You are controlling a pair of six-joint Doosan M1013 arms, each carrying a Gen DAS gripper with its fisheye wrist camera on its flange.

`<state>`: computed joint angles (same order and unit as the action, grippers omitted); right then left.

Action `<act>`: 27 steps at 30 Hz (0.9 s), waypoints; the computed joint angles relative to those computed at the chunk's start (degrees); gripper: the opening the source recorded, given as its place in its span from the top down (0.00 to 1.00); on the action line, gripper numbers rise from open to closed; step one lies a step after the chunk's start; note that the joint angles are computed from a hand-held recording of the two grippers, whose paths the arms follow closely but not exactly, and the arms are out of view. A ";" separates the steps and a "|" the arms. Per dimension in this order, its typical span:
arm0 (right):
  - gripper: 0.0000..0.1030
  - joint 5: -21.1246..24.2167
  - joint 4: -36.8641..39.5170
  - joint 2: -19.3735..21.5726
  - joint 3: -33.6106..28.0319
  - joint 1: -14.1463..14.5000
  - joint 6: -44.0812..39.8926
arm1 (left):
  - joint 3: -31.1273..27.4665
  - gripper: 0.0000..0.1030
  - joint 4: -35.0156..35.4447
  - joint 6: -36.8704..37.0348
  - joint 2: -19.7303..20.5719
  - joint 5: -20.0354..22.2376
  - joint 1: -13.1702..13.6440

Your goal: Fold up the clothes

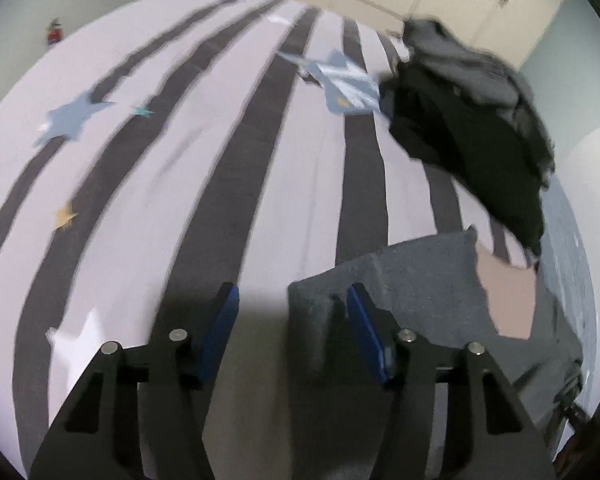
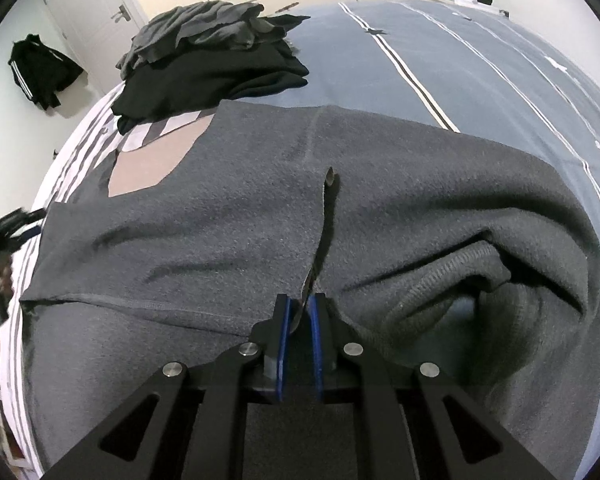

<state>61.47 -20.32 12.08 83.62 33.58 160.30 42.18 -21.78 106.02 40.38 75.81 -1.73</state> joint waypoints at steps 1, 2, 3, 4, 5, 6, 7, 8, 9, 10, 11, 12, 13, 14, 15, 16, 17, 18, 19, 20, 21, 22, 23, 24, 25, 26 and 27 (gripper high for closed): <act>0.90 -0.11 -0.02 -0.06 0.12 0.02 0.00 | -0.54 0.57 0.82 1.15 0.45 0.78 -0.43; 0.90 -0.22 -0.06 -0.12 0.24 0.04 0.01 | -1.18 0.59 1.46 1.81 0.96 1.47 -0.67; 0.90 -0.31 -0.15 -0.17 0.34 0.07 0.02 | -1.18 0.62 1.82 2.22 1.10 1.92 -0.86; 0.90 -0.37 -0.18 -0.19 0.42 0.10 0.03 | -0.92 0.67 1.73 2.46 1.05 1.88 -0.92; 0.90 -0.42 -0.20 -0.21 0.50 0.13 0.04 | -0.61 0.72 1.60 2.69 0.98 1.79 -0.98; 0.90 -0.50 -0.16 -0.22 0.58 0.13 0.09 | -0.38 0.87 2.04 2.40 0.90 1.32 -1.06; 0.90 -0.61 -0.14 -0.23 0.65 0.11 0.23 | -0.15 0.97 2.52 2.07 0.82 0.84 -1.15; 0.90 -0.71 -0.11 -0.26 0.72 0.10 0.36 | 0.00 0.97 2.63 2.21 0.77 0.45 -1.17; 0.90 -0.79 -0.08 -0.30 0.78 0.10 0.48 | 0.17 0.97 3.05 2.70 0.67 -0.03 -1.27; 0.90 -0.86 -0.06 -0.33 0.84 0.09 0.58 | 0.34 0.97 3.99 3.46 0.48 -0.93 -1.49; 0.90 -0.86 -0.03 -0.32 0.82 0.09 0.54 | 0.42 0.97 4.42 3.71 0.35 -1.84 -1.53; 0.90 -0.84 -0.02 -0.31 0.79 0.10 0.39 | 0.13 0.97 4.56 3.71 0.35 -2.68 -1.54; 0.90 -0.83 -0.01 -0.30 0.76 0.10 0.24 | -0.82 0.97 4.00 3.57 0.69 -2.79 -1.40; 0.90 -0.88 -0.01 -0.33 0.78 0.11 0.15 | -1.50 0.97 3.77 3.33 0.95 -2.83 -1.32; 0.90 -0.93 0.02 -0.36 0.80 0.13 0.05 | -2.35 0.97 3.67 3.70 1.37 -2.36 -1.30; 0.90 -1.01 0.09 -0.42 0.87 0.12 0.01 | -2.57 0.97 4.36 4.25 1.52 -2.30 -1.44; 0.89 -1.08 0.16 -0.47 0.93 0.11 -0.03 | -2.75 0.97 5.10 4.81 1.65 -2.27 -1.60; 0.89 -1.14 0.24 -0.52 0.99 0.11 -0.06 | -2.82 0.97 5.59 4.72 1.81 -2.44 -1.68; 0.89 -1.13 0.33 -0.53 1.03 0.10 0.00 | -2.87 0.97 6.07 4.58 1.96 -2.62 -1.75; 0.89 -1.12 0.31 -0.53 1.04 0.14 0.17 | -2.94 0.97 6.31 3.96 2.10 -2.80 -1.75; 0.89 -1.12 0.31 -0.53 1.07 0.17 0.37 | -2.78 0.99 7.61 2.47 2.04 -4.37 -1.83; 0.89 -1.06 0.36 -0.52 1.08 0.21 0.52 | -2.61 1.00 9.04 0.86 1.98 -5.99 -1.92; 0.88 -0.98 0.39 -0.52 1.09 0.26 0.65 | -2.48 1.00 10.54 -0.82 1.94 -7.58 -2.02; 0.88 -0.85 0.33 -0.51 1.06 0.32 0.64 | -4.40 1.00 9.75 -2.80 3.00 -6.43 -1.64; 0.88 -0.72 0.29 -0.51 1.03 0.39 0.62 | -6.52 1.00 9.85 -3.64 4.10 -4.76 -1.47; 0.88 -0.64 0.33 -0.53 1.01 0.42 0.53 | -6.98 1.00 10.04 -3.03 4.22 -4.60 -1.47; 0.88 -0.58 0.38 -0.55 1.01 0.46 0.44 | -6.75 1.00 8.64 -2.09 3.89 -4.67 -1.25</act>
<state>60.89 -19.94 11.53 84.63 34.04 160.74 35.43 -13.13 103.92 44.27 71.15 -2.98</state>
